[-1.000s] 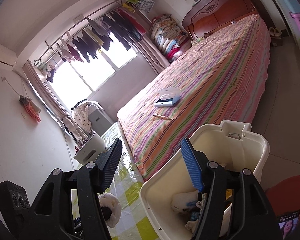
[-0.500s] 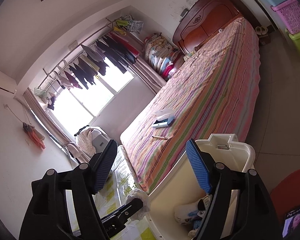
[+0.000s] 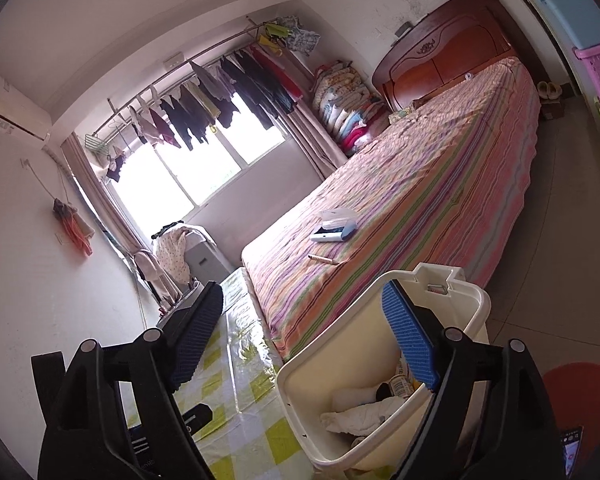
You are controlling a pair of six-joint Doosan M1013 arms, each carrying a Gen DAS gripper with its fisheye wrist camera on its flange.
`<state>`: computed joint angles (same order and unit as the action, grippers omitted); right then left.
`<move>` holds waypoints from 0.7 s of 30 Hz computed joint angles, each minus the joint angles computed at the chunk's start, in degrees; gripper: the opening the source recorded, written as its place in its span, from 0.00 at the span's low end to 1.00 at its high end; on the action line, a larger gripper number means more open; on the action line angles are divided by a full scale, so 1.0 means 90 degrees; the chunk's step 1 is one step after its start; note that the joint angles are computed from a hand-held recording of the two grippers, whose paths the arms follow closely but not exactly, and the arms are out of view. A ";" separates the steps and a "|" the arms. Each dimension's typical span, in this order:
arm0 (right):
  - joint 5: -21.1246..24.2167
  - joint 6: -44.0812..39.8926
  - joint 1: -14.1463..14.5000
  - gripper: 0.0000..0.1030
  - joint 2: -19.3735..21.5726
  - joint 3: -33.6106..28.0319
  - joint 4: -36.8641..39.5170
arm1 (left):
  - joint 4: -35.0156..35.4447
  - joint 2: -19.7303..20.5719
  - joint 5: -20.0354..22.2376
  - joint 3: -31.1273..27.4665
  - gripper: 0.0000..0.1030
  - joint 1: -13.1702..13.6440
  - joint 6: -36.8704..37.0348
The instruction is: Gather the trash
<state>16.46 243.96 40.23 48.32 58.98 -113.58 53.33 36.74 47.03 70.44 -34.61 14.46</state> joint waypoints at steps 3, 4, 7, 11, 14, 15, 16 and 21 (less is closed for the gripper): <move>-0.0109 -0.0278 0.0073 0.81 -0.0069 0.0153 -0.0025 | 0.0619 -0.0175 0.0565 0.0392 0.74 -0.0121 -0.0677; -0.0146 -0.0433 0.0100 0.81 -0.0074 0.0172 -0.0002 | 0.0788 -0.0238 0.0642 0.0523 0.74 -0.0146 -0.0863; -0.0087 -0.0757 0.0184 0.82 -0.0072 0.0192 -0.0010 | 0.1152 -0.0350 0.0896 0.0766 0.74 -0.0205 -0.1189; -0.0184 -0.1276 0.0242 0.85 -0.0043 0.0138 0.0363 | 0.1399 -0.0434 0.1083 0.0956 0.74 -0.0261 -0.1344; -0.0158 -0.1899 0.0287 0.85 0.0002 0.0030 0.0833 | 0.1487 -0.0555 0.0923 0.1130 0.74 -0.0266 -0.1537; -0.0124 -0.2053 0.0306 0.85 0.0015 0.0003 0.0900 | 0.1531 -0.0583 0.0918 0.1173 0.74 -0.0269 -0.1618; -0.0111 -0.2259 0.0320 0.85 0.0027 -0.0029 0.1028 | 0.1562 -0.0606 0.0914 0.1207 0.74 -0.0270 -0.1678; -0.0122 -0.2853 0.0342 0.86 0.0057 -0.0108 0.1504 | 0.1678 -0.0718 0.0811 0.1363 0.74 -0.0261 -0.2004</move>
<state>15.37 218.28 43.31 48.83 58.01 -100.05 68.43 30.28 54.33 82.70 -36.96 -3.58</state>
